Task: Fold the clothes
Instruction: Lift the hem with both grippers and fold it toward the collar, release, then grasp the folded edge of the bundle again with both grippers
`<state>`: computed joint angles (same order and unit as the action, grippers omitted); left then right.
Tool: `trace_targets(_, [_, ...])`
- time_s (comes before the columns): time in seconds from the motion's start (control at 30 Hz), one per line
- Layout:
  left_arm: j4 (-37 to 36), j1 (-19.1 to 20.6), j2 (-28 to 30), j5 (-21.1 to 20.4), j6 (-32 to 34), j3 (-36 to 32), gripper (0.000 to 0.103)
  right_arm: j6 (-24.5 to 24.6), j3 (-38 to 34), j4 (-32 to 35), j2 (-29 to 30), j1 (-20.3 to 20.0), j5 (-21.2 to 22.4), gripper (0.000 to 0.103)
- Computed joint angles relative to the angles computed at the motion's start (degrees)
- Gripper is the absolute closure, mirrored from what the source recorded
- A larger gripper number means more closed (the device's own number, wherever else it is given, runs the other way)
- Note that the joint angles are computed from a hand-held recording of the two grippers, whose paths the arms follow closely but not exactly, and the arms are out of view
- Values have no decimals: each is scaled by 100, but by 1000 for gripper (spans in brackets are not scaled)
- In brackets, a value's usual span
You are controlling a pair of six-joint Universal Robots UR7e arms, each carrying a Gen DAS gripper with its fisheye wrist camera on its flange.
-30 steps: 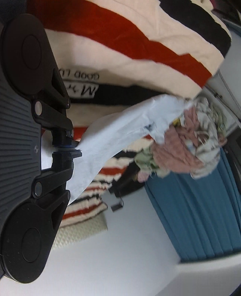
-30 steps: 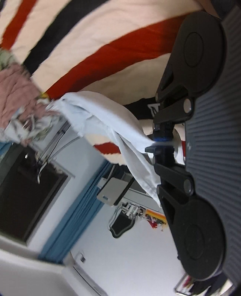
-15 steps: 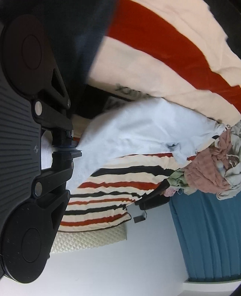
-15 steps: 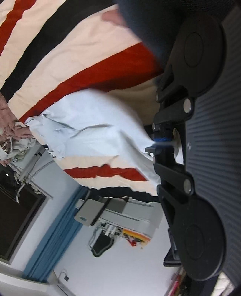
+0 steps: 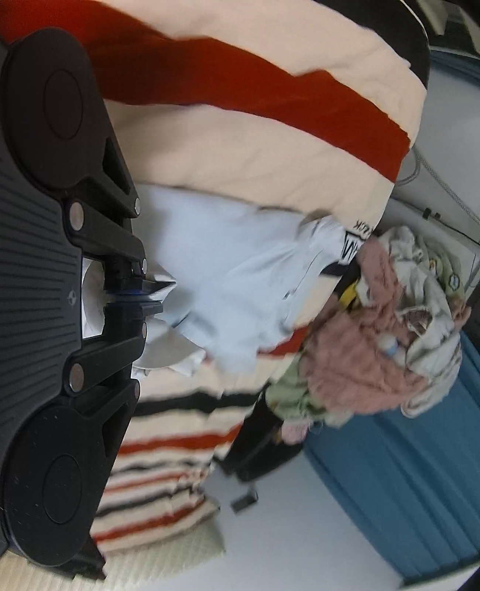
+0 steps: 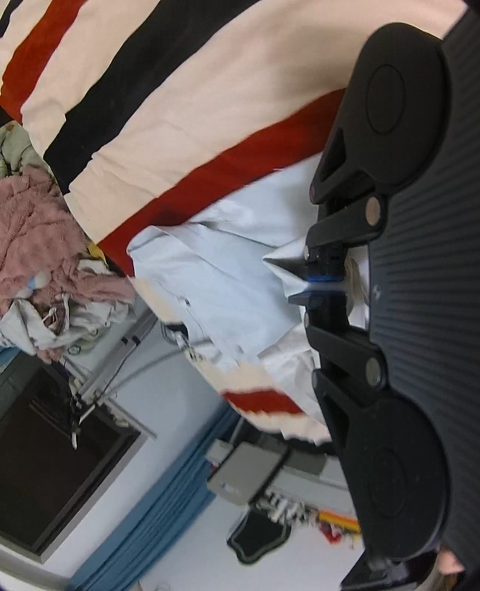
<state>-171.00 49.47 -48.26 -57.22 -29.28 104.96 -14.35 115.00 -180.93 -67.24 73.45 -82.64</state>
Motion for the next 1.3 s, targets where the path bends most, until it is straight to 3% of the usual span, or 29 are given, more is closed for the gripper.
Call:
trace_targets(0.13, [192, 265, 784, 420, 536, -803, 100, -301, -626, -121, 734, -23, -252, 92])
trace_targets(0.27, [51, 409, 1140, 503, 823, -1022, 99, -566, -785, 4, 936, -74, -349, 90])
trace_targets(0.33, [-124, 417, 1152, 509, 1028, -924, 98, -779, -729, 76, 886, -82, -326, 72])
trace_targets(0.4, [-271, 381, 1063, 490, 1171, -750, 86, -1032, -569, 44, 740, -45, -309, 38])
trace_targets(0.43, [-335, 353, 994, 465, 1207, -640, 81, -1096, -437, -5, 625, -30, -290, 35])
trace_targets(0.5, [-476, 235, 777, 398, 1166, -323, 62, -1140, -145, -44, 348, -30, -177, 34])
trace_targets(0.57, [-683, 78, 542, 370, 1092, 59, 52, -936, 213, -64, 20, -94, -15, 35])
trace_targets(0.77, [-1428, -533, -181, 297, 422, 1432, 37, 92, 1272, 214, -949, -670, 711, 34])
trace_targets(0.87, [-1826, -767, -355, 107, -405, 2072, 29, 745, 1695, 388, -1208, -1098, 1112, 35])
trace_targets(1.0, [-2371, -848, -150, -360, -1160, 2460, 27, 1298, 2055, 252, -1152, -1366, 1175, 36])
trace_targets(1.13, [-2462, -571, 212, -704, -1512, 2299, 27, 1590, 2134, -277, -818, -1388, 1293, 36])
trace_targets(1.23, [-2846, -342, 488, -535, -1917, 2213, 37, 1788, 2141, -1124, -517, -1269, 1062, 39])
trace_targets(1.3, [-3300, -162, 587, -610, -2150, 2246, 50, 2005, 2135, -1509, -411, -1323, 989, 46])
